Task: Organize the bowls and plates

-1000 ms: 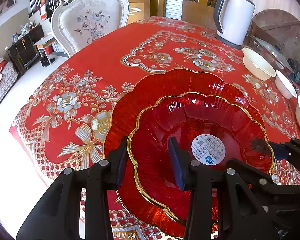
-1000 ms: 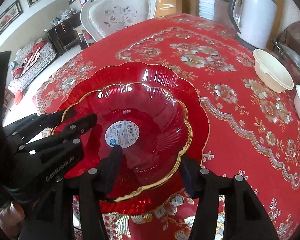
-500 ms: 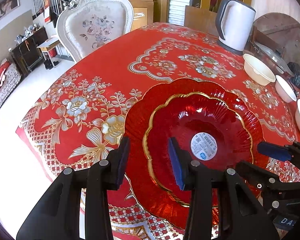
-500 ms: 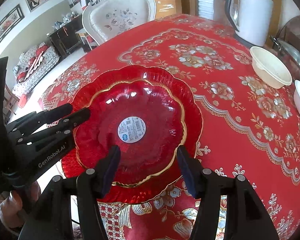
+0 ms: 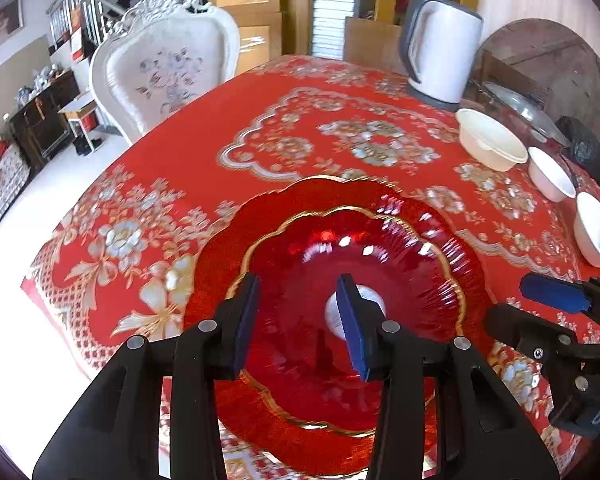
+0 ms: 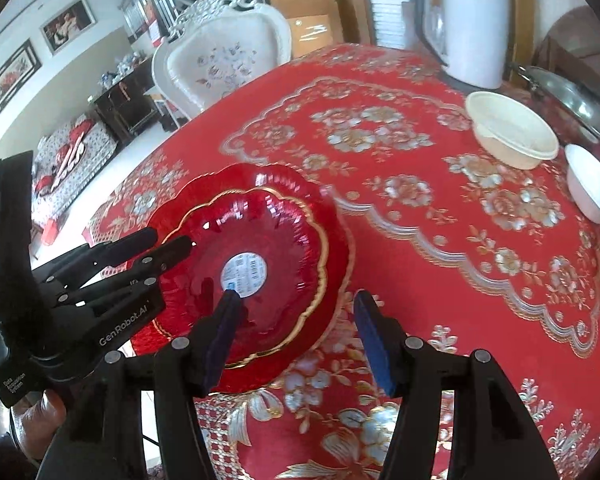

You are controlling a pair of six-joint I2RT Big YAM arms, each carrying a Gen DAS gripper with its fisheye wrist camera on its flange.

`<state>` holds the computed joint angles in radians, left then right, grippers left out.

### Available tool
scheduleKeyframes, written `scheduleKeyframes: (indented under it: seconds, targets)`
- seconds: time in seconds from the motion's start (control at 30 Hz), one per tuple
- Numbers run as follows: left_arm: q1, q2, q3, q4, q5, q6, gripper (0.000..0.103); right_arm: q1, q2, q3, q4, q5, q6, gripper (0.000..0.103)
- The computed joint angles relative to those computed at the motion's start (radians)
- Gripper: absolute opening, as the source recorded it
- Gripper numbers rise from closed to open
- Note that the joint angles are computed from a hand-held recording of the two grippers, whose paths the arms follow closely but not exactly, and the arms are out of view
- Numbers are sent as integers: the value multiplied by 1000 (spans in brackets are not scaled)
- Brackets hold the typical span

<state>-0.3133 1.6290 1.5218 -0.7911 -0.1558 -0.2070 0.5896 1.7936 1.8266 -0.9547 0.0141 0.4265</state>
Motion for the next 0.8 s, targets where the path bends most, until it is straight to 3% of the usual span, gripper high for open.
scheduleKeyframes:
  seconds: [0.8]
  targets:
    - [-174,182,303,-66,23,81,40,-181,-183,-225,75,31,99,59]
